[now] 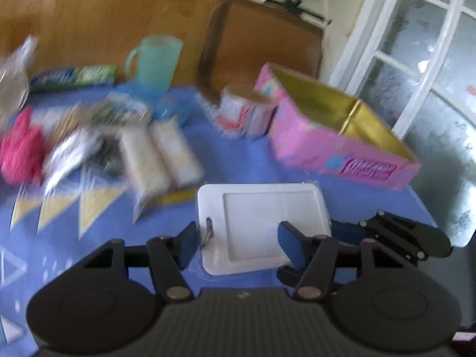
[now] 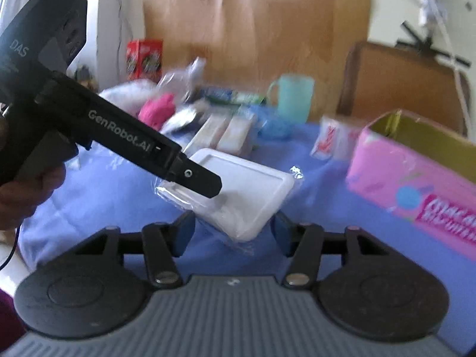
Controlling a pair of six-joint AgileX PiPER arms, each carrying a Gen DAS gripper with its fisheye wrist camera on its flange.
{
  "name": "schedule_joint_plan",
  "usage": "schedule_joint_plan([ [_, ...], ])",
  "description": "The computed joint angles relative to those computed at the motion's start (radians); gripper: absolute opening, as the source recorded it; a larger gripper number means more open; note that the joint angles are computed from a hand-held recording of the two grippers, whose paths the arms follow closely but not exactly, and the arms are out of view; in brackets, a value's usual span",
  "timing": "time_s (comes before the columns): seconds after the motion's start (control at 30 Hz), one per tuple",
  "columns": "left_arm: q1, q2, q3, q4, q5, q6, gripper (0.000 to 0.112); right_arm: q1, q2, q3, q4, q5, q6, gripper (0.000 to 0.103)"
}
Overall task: Organize soft objects
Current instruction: 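Lower the white tray into the pink tin and open the left gripper, then grasp the wrapped snack bag with the left gripper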
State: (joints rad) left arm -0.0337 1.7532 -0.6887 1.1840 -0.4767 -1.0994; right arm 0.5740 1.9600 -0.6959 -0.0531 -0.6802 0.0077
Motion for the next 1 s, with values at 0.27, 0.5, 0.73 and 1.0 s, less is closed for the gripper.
schedule_joint_plan([
  [0.27,-0.279,0.073,-0.303,-0.041,0.138,0.003,0.06,-0.135,-0.096,0.049,0.16,-0.103,-0.14,0.058],
  [0.5,-0.386,0.205,-0.503,-0.135,0.193,0.013,0.08,-0.286,-0.06,-0.098,0.432,0.021,-0.258,0.059],
  [0.73,-0.173,0.046,-0.103,-0.413,-0.105,0.414,0.08,-0.335,-0.09,0.026,0.273,-0.143,0.038,0.056],
  [1.0,0.177,0.02,0.147,-0.473,-0.229,0.522,0.08,-0.189,-0.037,-0.078,0.049,-0.061,0.197,0.045],
])
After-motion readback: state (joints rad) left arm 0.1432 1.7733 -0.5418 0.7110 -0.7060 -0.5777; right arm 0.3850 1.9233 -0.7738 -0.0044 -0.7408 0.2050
